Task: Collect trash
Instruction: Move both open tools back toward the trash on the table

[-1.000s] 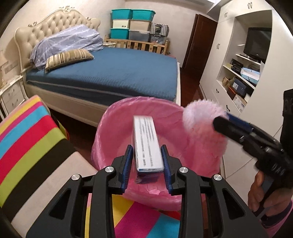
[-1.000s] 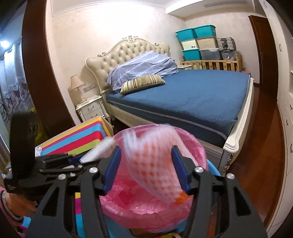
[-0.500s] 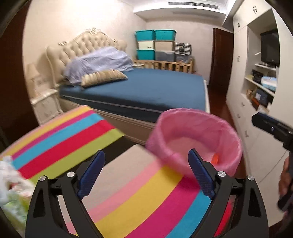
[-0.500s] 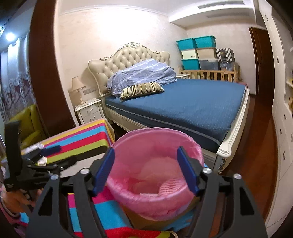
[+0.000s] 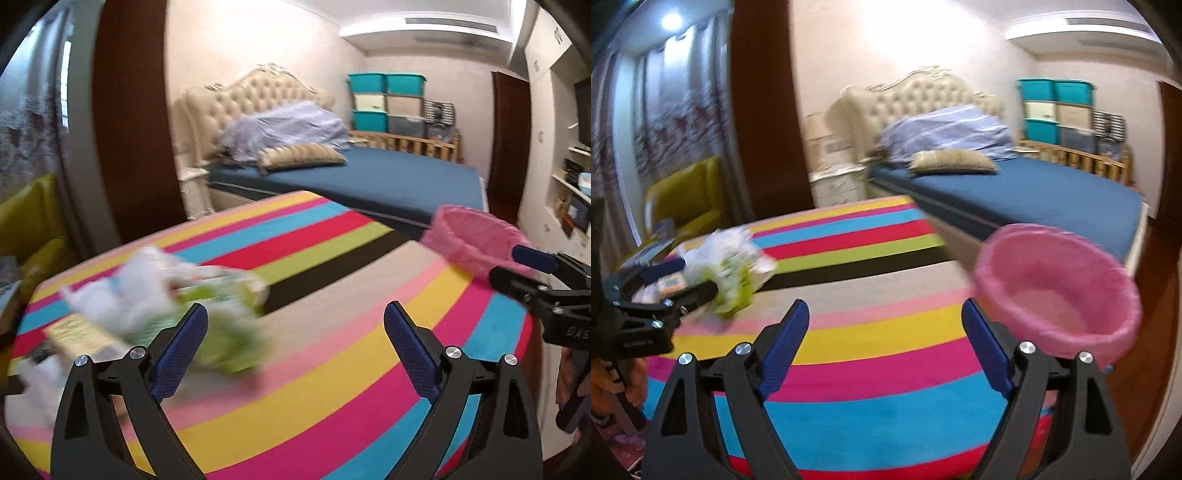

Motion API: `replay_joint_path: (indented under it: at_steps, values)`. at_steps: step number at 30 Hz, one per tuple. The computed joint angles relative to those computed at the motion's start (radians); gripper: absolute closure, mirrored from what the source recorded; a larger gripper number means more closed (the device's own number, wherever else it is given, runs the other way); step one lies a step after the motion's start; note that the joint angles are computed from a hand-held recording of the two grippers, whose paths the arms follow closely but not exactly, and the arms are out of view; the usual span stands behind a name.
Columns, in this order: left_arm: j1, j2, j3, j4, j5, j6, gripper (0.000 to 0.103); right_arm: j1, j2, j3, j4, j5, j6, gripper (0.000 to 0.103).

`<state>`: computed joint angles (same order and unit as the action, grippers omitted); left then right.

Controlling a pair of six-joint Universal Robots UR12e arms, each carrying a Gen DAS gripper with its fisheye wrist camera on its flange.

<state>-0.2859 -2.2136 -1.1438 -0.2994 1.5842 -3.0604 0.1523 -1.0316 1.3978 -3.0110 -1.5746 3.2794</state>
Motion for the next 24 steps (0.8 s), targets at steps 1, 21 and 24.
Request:
replay_joint_path:
  at_steps: [1,21,24]
  values:
    - [0.004,0.011,-0.02,0.017,0.015,0.002,0.013,0.012,0.011,-0.017,0.013,0.01,-0.011,0.021]
    - [0.141,0.18,-0.341,0.097,0.169,-0.182,0.013,0.122,0.154,-0.259,0.253,0.081,-0.133,0.021]
    - [0.143,0.179,-0.341,0.092,0.173,-0.191,0.013,0.13,0.187,-0.319,0.304,0.074,-0.138,0.021]
